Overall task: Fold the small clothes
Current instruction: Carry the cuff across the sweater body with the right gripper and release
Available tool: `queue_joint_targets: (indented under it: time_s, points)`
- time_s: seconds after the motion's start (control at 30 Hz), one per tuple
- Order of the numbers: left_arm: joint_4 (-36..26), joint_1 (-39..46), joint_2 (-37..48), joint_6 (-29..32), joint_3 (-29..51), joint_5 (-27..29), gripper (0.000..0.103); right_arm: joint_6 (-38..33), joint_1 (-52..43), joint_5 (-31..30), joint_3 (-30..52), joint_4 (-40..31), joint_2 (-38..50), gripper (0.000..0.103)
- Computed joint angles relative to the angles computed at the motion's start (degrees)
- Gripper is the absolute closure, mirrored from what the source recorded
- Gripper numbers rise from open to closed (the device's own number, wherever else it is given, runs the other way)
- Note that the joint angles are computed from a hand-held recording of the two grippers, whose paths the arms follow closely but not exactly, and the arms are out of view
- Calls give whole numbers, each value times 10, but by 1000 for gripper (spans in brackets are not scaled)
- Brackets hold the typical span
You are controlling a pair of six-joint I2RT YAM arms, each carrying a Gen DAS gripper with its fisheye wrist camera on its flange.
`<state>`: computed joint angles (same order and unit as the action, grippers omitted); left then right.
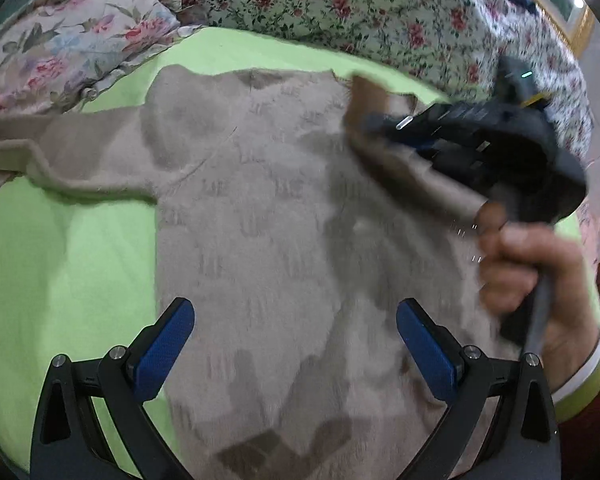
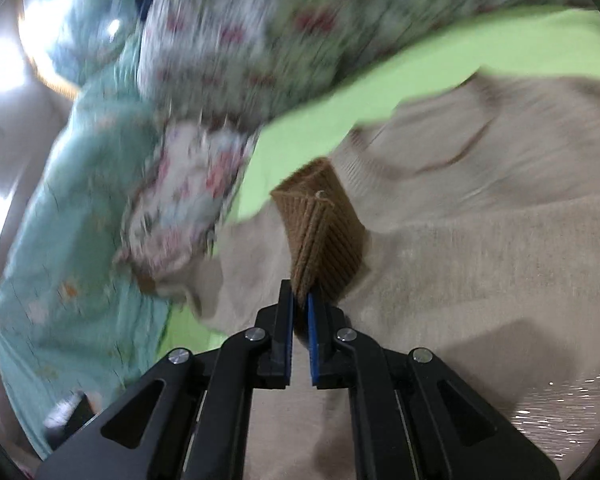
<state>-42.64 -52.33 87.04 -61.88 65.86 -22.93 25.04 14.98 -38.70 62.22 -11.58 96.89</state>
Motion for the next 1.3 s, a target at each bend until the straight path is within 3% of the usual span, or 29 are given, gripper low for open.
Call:
queue_joint_targets:
  time_s: [0.07,0.17,0.33,0.43,0.5,0.57,0.6,0.63,0.73,0.87,0.97,1.3]
  points:
    - [50,28,-4,38,-17,19,2,8,15,11,9,-7,19,89]
    - [107,77,16,85,-25,61,2,27,-1,-14,-20,20,12,75]
    - [188,173,97,128,5,168,2,9,-73,-41,-105,21,-94,72]
    - [264,213,142,124,12,218,11,-24,-125,-46,-145,-27,-164,69]
    - [291,224,174,126,31,233,32,-48,-164,-52,-170,-61,-208,68]
    - [289,224,207,142,64,245,83,-75,-206,-57,-194,-99,-253,67]
    - [287,225,218,150,76,250,93,-96,-233,-61,-208,-122,-277,67]
    - [287,221,224,159,84,250,97,-110,-251,-60,-215,-138,-292,66]
    - [260,190,190,191,87,170,98,-157,-310,-56,-227,-191,-334,66]
    - [262,188,97,190,7,87,98,-233,-399,-40,-214,-246,-347,63]
    - [280,218,98,181,-27,146,98,-244,-429,-24,-191,-233,-308,59]
    - [329,217,64,128,-103,124,98,-214,-343,84,-69,-155,-74,58]
